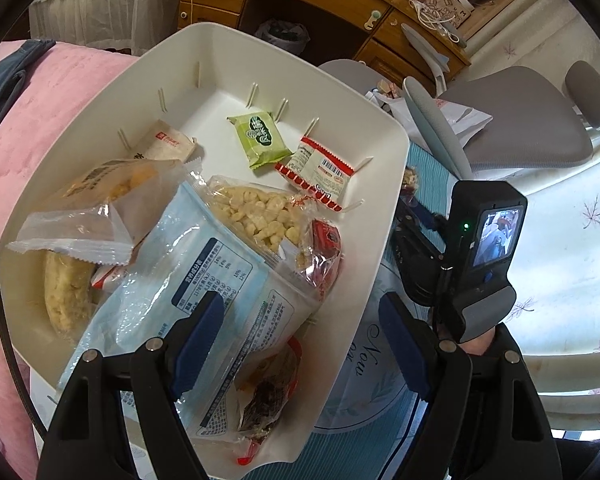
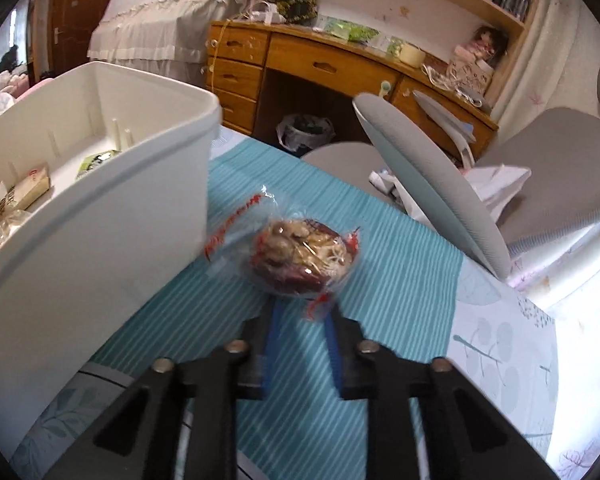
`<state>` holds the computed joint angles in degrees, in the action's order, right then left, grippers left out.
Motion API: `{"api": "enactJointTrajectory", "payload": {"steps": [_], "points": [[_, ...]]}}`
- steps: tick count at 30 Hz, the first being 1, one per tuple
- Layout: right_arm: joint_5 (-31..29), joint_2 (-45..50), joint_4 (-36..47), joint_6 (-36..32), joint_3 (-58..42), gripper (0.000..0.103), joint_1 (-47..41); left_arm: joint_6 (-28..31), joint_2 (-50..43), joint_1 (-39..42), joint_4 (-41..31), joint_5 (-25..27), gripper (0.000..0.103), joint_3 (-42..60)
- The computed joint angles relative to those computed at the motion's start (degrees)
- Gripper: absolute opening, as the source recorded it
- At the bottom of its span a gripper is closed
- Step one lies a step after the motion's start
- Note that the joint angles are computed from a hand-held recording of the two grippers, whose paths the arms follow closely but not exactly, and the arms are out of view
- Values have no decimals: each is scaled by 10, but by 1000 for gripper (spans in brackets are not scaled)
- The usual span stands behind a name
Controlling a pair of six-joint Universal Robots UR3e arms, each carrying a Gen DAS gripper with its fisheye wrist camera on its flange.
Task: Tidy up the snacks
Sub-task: 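Grasp the red-tied nut bag with the right tool, then carry the nut bag over the white tray and open the right tool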
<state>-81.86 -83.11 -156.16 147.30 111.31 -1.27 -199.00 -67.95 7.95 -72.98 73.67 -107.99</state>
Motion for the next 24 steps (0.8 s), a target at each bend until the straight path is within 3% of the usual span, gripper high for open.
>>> {"api": "enactJointTrajectory", "payload": {"steps": [8,15,24], "points": [[44,-37,105,18,-19,5,-35,6,21,3,-22,-3,79,18],[101,-87,278,72,-59,4,-87,25,59,20,-66,-13,79,23],[145,-172,434,113,-82,4,-154,105,137,93,-161,-50,79,30]]}}
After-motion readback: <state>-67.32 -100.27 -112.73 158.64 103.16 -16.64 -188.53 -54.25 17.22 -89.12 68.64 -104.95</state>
